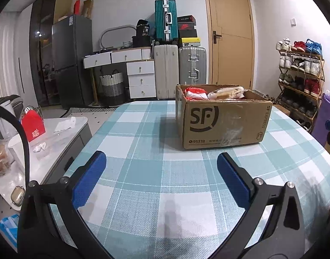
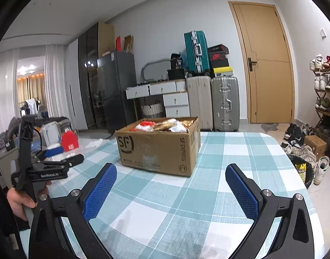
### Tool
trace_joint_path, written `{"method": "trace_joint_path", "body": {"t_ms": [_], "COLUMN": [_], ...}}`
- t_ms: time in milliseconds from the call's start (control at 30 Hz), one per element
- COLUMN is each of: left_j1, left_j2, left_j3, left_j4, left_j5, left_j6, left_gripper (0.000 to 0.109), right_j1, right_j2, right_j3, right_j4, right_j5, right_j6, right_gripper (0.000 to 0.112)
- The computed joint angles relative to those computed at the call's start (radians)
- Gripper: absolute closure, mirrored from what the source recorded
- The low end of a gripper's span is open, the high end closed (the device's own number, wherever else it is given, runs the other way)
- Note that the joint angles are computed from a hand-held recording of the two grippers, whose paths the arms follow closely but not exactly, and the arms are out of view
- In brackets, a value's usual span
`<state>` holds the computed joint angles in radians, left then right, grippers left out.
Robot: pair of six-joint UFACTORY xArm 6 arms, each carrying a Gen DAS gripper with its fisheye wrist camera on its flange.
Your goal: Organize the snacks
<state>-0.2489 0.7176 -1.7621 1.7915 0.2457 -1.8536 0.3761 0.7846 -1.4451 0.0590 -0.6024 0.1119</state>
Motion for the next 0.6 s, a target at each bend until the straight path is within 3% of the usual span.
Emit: {"method": "trace_joint_path", "body": {"t_ms": [200, 600], "left_j1": [-0.015, -0.024], "left_j2": [-0.018, -0.023], "left_j3": [0.023, 0.028], "left_j4": [0.029, 0.103], "left_j5": [0.057, 0.06], "left_j6": [-0.045, -0.089], "left_gripper": [0.006, 0.006], "right_j1": [0.01, 0.027], "right_j2": [0.012, 0.018], "right_j3": [-0.017, -0.025], "right_j4": [0.029, 0.063], "right_j5": [-0.001, 0.003], "right_j6": [-0.04, -0.097], "right_gripper": [0.01, 0.01]}}
